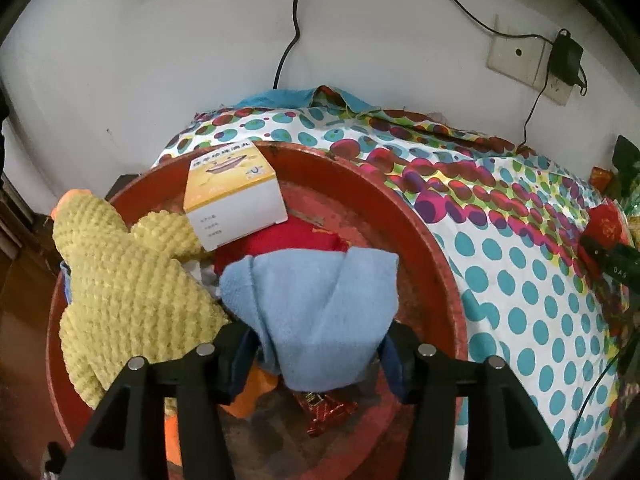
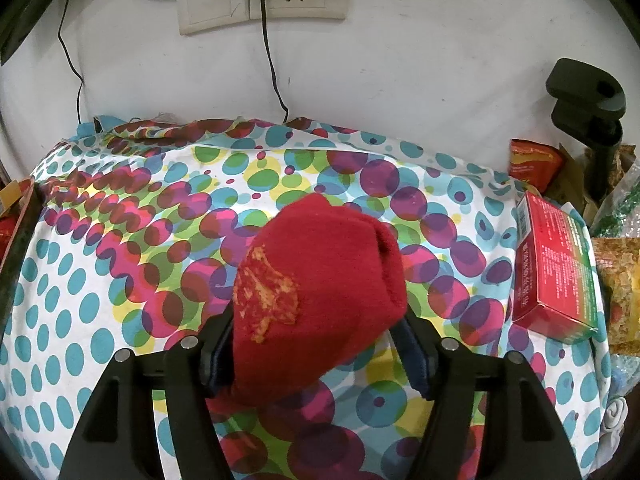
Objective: Organize objects
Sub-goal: 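Carry the blue sock over the tray with the left gripper, then lower the blue sock into the tray and open the left gripper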
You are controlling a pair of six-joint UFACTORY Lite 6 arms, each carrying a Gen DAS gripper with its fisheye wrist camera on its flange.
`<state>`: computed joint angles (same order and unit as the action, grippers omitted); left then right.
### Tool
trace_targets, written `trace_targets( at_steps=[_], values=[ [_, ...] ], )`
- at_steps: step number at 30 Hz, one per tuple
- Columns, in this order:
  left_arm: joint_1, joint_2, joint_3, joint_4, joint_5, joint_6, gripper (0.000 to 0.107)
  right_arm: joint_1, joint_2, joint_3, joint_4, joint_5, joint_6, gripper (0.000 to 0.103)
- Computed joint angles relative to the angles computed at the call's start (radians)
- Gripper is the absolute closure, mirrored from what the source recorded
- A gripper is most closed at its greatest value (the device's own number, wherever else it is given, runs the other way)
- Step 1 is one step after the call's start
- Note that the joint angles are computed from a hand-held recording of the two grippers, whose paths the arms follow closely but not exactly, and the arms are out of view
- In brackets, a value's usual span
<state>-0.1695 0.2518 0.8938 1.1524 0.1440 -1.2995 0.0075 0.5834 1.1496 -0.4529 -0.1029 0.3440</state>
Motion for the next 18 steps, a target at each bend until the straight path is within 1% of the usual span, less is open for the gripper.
trace_targets(
  at_steps=[2,4,5,6,7,9,12,14,16,18],
  values=[
    [-0.014,-0.022,-0.016,0.082,0.014,-0.067,0.046,0.004,0.000,0.002,0.037,0.005,-0.032,0.036],
    [-0.037,-0.043,-0.028,0.161,0.043,-0.132,0.029,0.003,0.001,0.002,0.018,0.004,-0.014,0.036],
    [-0.048,-0.061,-0.040,0.216,0.051,-0.178,0.028,0.004,0.001,0.003,0.018,0.005,-0.015,0.036],
    [-0.056,-0.074,-0.046,0.237,0.062,-0.196,0.028,0.004,0.001,0.003,0.018,0.005,-0.015,0.036],
    [-0.061,-0.084,-0.047,0.219,0.071,-0.177,0.028,0.003,0.001,0.003,0.016,0.005,-0.013,0.036],
    [-0.051,-0.099,-0.040,0.101,0.055,-0.057,0.028,0.004,0.001,0.004,0.040,0.008,-0.037,0.035],
    [-0.043,-0.114,-0.034,-0.006,0.064,0.043,0.028,0.004,0.001,0.007,0.035,0.010,-0.031,0.035],
    [-0.044,-0.132,-0.043,-0.033,0.070,0.068,0.028,0.004,0.001,0.007,0.046,0.012,-0.043,0.035],
    [-0.037,-0.147,-0.053,-0.058,0.049,0.106,0.028,0.004,0.001,0.008,0.046,0.013,-0.043,0.035],
    [-0.044,-0.167,-0.068,-0.063,0.058,0.113,0.028,0.003,0.002,0.010,0.027,0.013,-0.024,0.034]
  ],
)
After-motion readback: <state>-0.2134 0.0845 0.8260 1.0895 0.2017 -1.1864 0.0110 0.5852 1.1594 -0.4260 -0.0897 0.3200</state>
